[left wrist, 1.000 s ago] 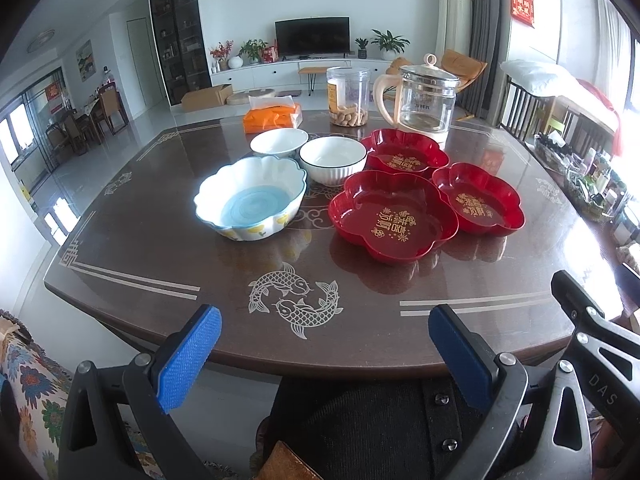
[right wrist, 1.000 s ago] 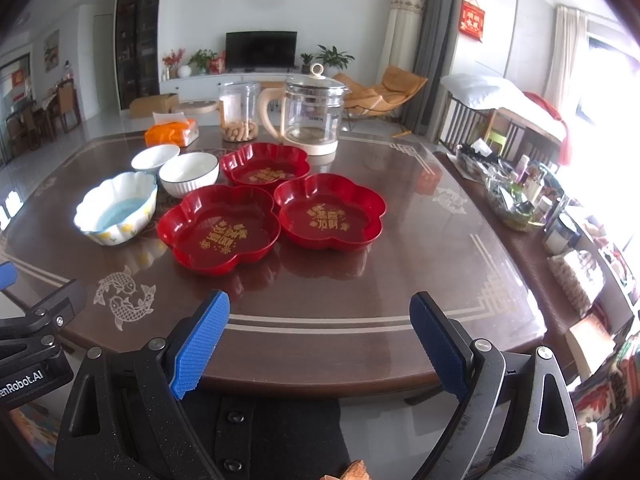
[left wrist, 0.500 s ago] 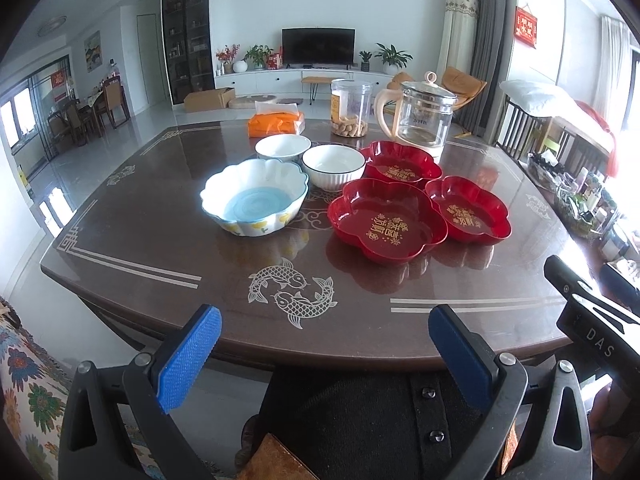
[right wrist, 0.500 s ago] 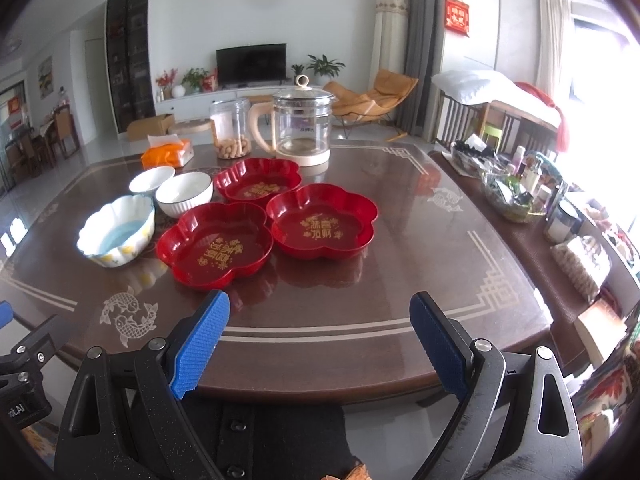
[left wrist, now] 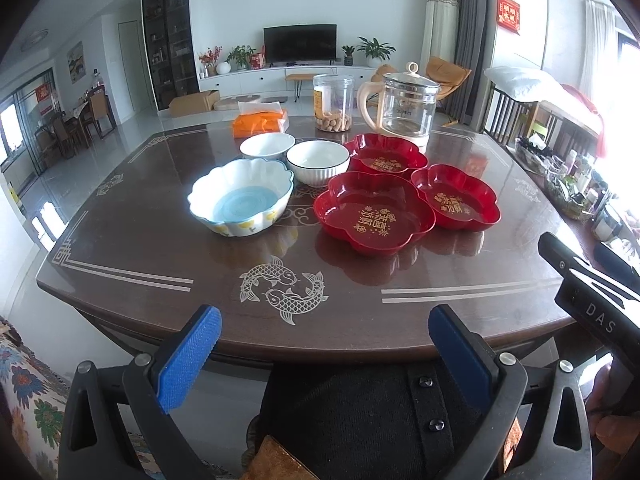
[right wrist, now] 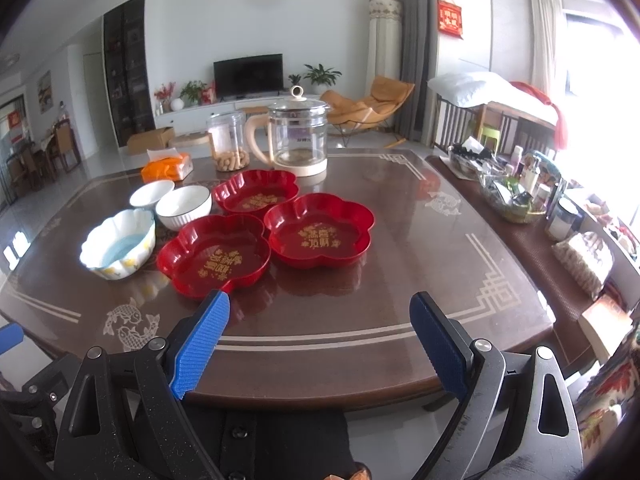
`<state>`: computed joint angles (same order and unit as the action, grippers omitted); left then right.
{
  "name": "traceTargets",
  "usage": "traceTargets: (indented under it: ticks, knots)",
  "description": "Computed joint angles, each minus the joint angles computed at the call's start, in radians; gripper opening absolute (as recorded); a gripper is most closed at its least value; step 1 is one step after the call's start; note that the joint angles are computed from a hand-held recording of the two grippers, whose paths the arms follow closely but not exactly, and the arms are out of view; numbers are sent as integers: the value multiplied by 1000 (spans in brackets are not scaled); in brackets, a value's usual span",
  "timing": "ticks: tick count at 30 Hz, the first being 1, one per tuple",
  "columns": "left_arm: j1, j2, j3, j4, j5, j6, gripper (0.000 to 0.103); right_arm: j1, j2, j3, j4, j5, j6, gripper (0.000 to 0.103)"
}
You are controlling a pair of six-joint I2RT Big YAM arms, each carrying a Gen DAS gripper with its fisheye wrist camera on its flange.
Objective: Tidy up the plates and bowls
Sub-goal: 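Move both grippers toward the nearest red flower plate's rim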
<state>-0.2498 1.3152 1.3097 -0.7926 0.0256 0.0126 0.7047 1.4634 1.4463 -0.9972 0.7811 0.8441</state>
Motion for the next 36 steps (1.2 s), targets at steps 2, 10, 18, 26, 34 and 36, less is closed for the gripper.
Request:
traceTargets:
  ticks: [2,10,18,26,34,36]
  knots:
    - [12,16,17,-4,14,8,103,-6,-6,-10,27,-26,-20,94]
    - [83,168,162,-111,152,-5,103,-37,-76,-111,305,-207,-213,94]
    - [82,374,413,-241,203,86,103,-232,15,-35,208,-767,-124,94]
    - [37,757,950,-532,196,142,102,-386,243,188,38,-1141,-44,94]
    - [29,951,1238,-691,193,139,96,-407,348,283,55,-1158,65,92]
    - [24,955,1241,-692,188,147,91,-397,360,302,47,-1133,60,89]
